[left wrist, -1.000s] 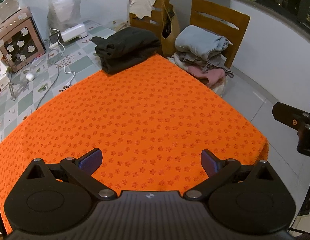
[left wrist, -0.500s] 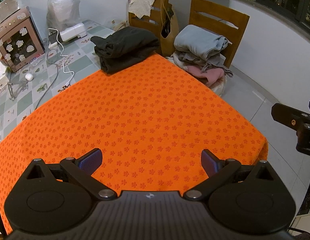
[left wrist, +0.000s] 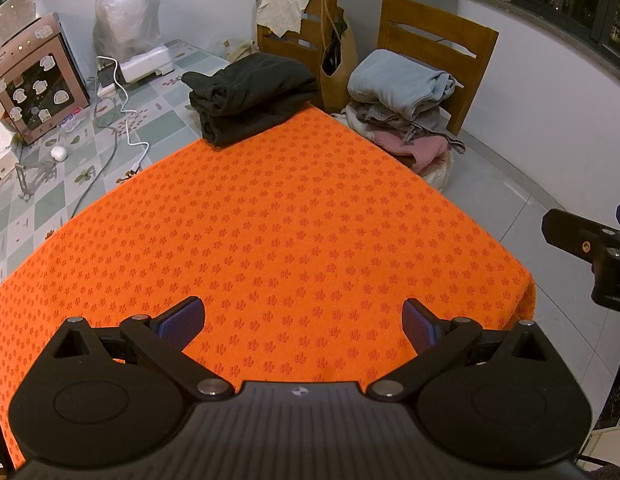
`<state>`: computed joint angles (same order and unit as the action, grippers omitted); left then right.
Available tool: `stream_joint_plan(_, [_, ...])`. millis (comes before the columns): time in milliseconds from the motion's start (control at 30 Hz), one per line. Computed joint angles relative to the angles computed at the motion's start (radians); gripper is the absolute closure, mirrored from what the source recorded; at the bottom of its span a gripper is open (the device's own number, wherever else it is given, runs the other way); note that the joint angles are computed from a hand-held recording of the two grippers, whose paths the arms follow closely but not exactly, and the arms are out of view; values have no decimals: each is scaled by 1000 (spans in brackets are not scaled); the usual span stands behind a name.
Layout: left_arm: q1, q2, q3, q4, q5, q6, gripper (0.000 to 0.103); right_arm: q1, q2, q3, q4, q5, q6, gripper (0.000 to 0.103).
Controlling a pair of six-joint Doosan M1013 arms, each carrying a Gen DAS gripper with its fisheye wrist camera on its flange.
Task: Fold clothes
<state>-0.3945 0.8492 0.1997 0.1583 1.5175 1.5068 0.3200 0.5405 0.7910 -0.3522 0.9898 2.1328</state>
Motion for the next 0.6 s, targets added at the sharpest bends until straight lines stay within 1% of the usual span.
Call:
stream_joint_plan(100, [1,-1,2,-1,0,-1,0,1,-3,6,2,-3,-1,0])
stream_joint_plan(133, [1,-11,19,-1,-9,-3,0,1,-3,8,2,-4,-2,0])
stream_joint_plan(267, [3,-18,34,-2,-14,-6,0,4,-2,6,3,0,-4,0])
stream_joint_plan(367, [4,-28,53,-3,-21,-8,0,6,9,-16,8,16,-11,0])
stream_joint_plan(600, [9,-41,79,-6,-27,-12,0,7,8,-12,17,19,-8,0])
